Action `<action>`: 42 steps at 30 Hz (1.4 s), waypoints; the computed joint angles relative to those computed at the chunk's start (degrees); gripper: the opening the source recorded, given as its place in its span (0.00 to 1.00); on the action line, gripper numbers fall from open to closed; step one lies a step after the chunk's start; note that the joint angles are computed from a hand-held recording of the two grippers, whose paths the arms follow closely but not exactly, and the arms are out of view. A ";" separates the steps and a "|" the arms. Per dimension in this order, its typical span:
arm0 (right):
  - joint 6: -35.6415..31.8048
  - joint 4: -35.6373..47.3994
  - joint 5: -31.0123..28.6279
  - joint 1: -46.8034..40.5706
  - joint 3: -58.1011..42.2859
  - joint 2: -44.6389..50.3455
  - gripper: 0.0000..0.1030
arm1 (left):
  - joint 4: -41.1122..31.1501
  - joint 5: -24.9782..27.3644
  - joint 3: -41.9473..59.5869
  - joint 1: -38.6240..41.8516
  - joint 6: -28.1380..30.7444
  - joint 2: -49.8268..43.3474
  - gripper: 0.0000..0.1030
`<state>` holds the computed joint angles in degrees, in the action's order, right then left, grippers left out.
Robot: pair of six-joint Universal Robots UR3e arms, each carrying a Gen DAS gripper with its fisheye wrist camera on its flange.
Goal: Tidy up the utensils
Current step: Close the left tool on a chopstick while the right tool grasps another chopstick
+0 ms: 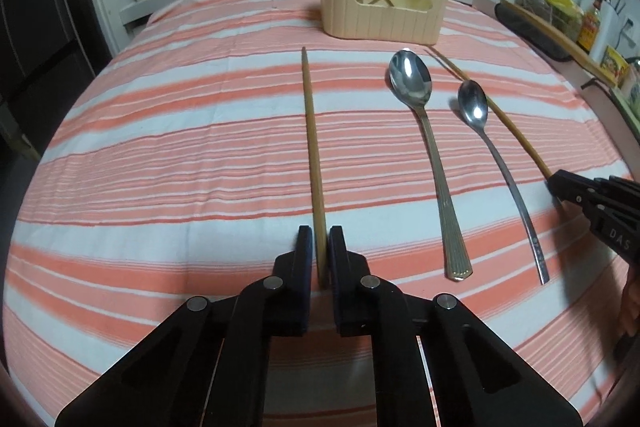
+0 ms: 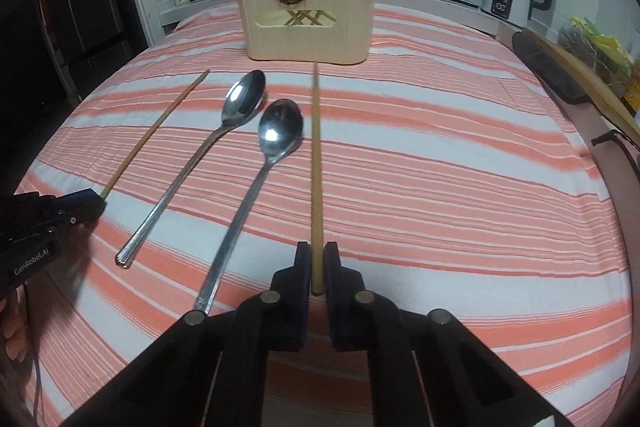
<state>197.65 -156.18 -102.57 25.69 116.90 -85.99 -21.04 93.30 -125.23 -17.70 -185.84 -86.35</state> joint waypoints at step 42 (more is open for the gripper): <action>-9.27 3.80 3.91 -16.47 23.98 -29.63 0.62 | -7.80 -11.48 -17.73 23.98 13.47 24.09 0.92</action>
<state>188.38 -152.39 -98.65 9.22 140.88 -115.62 -28.84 81.81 -142.97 6.28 -172.36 -62.26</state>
